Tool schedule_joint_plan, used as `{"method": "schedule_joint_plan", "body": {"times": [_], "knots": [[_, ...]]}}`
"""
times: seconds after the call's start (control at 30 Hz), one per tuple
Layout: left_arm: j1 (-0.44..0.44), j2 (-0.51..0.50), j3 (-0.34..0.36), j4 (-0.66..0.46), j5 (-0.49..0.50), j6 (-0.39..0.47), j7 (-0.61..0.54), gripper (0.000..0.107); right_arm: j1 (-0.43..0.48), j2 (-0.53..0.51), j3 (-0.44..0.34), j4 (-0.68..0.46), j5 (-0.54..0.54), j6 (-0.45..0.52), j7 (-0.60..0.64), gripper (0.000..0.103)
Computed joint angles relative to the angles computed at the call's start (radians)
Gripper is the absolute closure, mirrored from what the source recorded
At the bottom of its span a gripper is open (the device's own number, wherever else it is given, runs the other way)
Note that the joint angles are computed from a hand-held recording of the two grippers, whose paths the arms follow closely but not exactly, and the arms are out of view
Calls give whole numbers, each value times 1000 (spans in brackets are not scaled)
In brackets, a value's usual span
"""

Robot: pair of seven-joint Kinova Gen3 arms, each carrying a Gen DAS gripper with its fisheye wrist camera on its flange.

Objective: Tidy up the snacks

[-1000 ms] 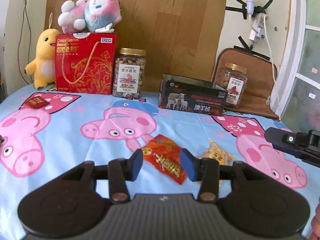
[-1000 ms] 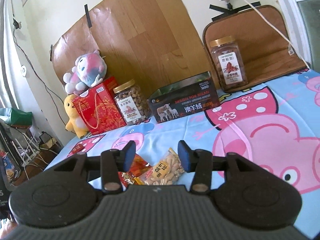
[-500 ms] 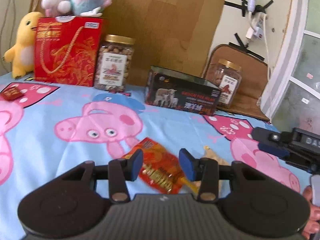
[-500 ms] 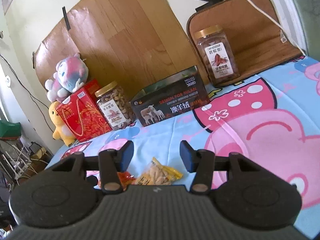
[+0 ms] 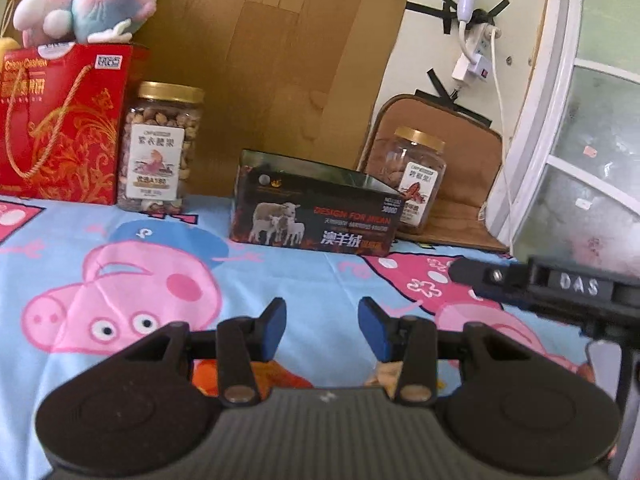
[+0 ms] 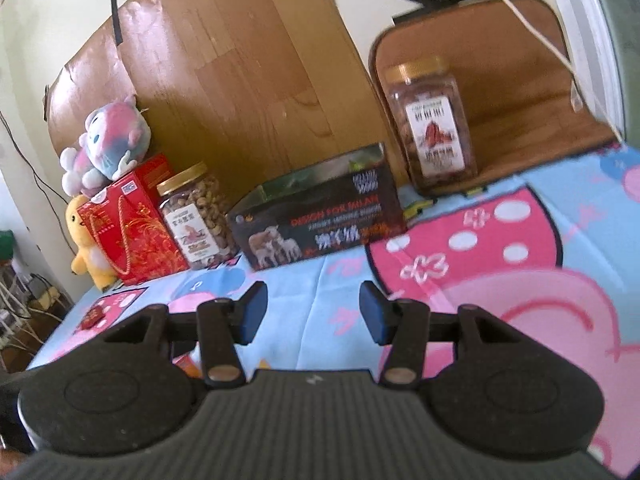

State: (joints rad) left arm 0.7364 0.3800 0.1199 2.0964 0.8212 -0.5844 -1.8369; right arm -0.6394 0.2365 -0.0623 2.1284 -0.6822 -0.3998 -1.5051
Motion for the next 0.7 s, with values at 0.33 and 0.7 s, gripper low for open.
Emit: {"method": "schedule_joint_plan", "body": {"times": [0.33,0.7], "knots": [[36,51,7,17,-21,-114,-45,66,9,70,-11,-25,29,-64,12,49],[13,49,17,29,-72,-109,4,66,24,73,-8,-18,116,-43,-83,49]]}}
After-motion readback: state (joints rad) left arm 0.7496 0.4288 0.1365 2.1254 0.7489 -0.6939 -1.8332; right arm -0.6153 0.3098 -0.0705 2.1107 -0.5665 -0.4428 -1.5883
